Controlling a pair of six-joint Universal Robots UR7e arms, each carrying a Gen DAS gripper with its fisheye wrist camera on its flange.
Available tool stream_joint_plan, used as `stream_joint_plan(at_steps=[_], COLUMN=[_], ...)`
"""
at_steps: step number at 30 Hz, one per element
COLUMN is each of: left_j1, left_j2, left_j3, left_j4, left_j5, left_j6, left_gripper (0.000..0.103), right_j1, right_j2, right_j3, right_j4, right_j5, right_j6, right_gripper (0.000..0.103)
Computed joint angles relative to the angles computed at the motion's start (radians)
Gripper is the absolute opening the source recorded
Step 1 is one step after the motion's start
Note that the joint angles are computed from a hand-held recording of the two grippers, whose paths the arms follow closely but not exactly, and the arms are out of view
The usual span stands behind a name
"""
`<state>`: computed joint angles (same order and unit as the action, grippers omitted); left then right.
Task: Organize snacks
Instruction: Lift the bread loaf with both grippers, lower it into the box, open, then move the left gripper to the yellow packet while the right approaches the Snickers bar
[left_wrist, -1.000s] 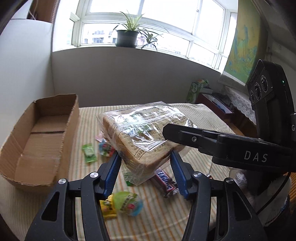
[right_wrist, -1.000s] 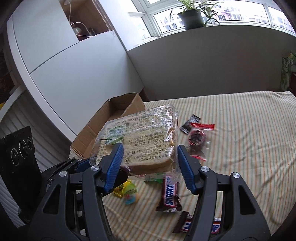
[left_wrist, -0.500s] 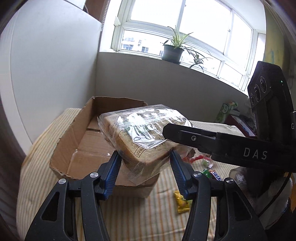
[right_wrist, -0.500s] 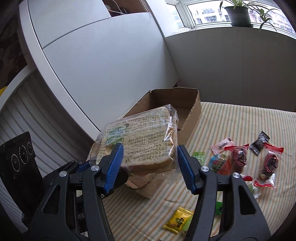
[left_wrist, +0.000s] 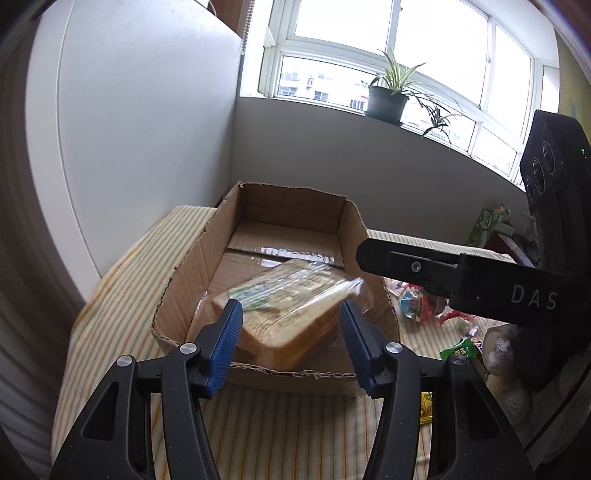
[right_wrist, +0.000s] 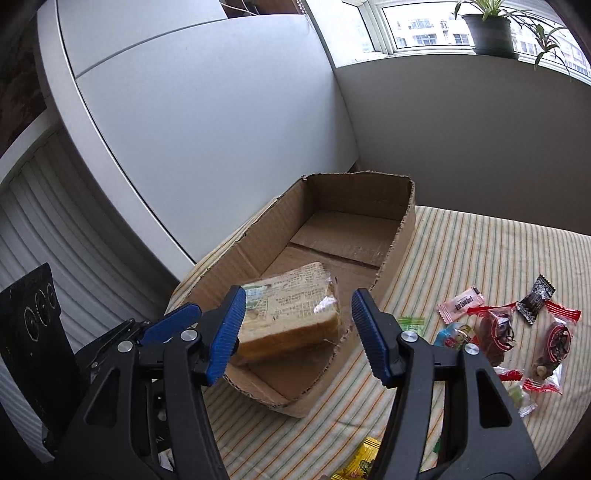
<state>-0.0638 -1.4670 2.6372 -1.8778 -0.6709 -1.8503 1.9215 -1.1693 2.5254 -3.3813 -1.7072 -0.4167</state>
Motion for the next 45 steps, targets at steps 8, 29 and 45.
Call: stream_joint_plan(at_steps=[8,29,45], left_j1=[-0.003,-0.020,0.041], left_j2=[0.046,0.307,0.452], left_j3=[-0.003,-0.002,0.000], left_j4=[-0.124,-0.647,-0.835], left_j5=[0.016,-0.110,-0.209], left_j6=[0.080,0.405,0.484], left_gripper=[0.054,0.054,0.033], right_j1=[-0.056,-0.330,-0.355], right_j2=[-0.177,-0.426,-0.312], right_j3=[0.070,0.224,0.264], right_j4=[0.032,0.067,-0.060], right_j5=[-0.044,-0.121,-0.170], right_j6=[-0.047,-0.253,-0.324], right_gripper=[0.069,0.069,0.056])
